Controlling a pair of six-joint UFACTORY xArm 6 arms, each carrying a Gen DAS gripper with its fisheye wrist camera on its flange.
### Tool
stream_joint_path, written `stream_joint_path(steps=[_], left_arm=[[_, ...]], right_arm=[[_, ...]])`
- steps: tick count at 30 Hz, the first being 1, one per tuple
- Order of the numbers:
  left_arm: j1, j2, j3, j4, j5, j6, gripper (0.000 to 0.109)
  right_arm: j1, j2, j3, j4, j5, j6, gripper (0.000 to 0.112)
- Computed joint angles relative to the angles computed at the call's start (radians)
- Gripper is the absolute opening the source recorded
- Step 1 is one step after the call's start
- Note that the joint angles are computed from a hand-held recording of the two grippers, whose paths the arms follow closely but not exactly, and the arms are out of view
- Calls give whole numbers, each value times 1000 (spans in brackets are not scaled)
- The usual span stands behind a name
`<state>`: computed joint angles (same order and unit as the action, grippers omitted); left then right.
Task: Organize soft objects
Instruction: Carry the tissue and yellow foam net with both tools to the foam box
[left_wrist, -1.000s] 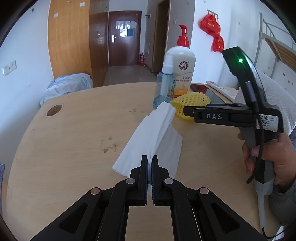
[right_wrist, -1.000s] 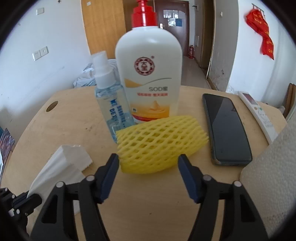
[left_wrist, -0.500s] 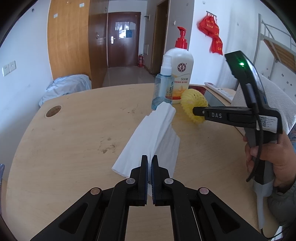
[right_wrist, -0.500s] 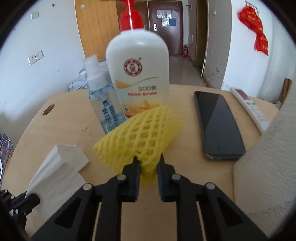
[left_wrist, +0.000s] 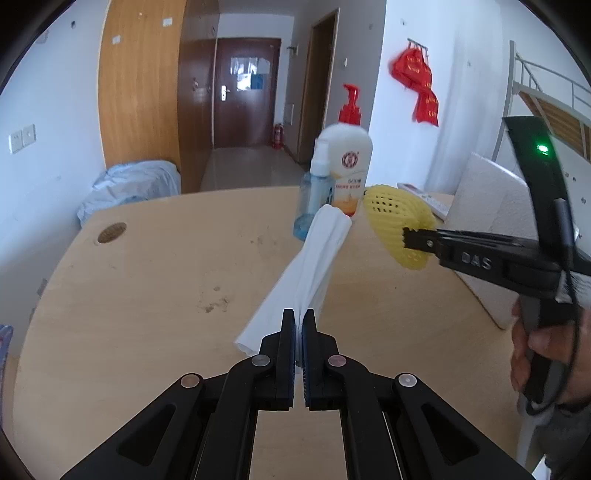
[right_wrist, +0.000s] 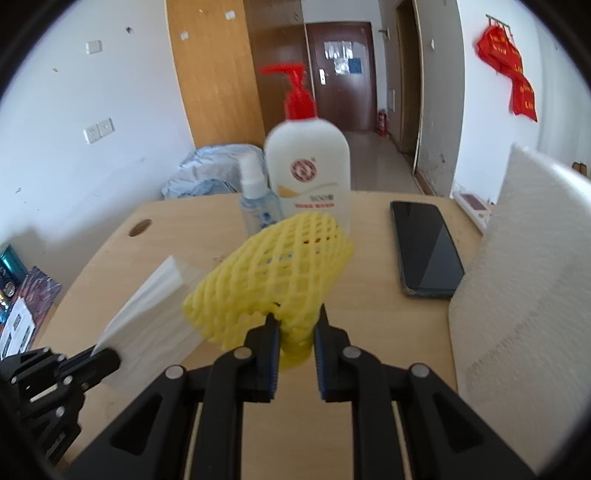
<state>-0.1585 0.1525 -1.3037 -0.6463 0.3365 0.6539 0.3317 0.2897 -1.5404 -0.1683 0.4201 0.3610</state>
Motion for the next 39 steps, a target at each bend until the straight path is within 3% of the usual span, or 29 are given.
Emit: stream_joint_path(steps=[20, 26, 39], left_arm=[[-57, -303, 305, -72, -71, 38, 3], [-84, -391, 404, -73, -115, 37, 3], [-164, -497, 528, -30, -179, -7, 3]], right_arm=[[58, -427, 515, 31, -172, -1, 20], [67, -553, 668, -72, -225, 120, 20], [52, -725, 855, -206, -257, 282, 20]])
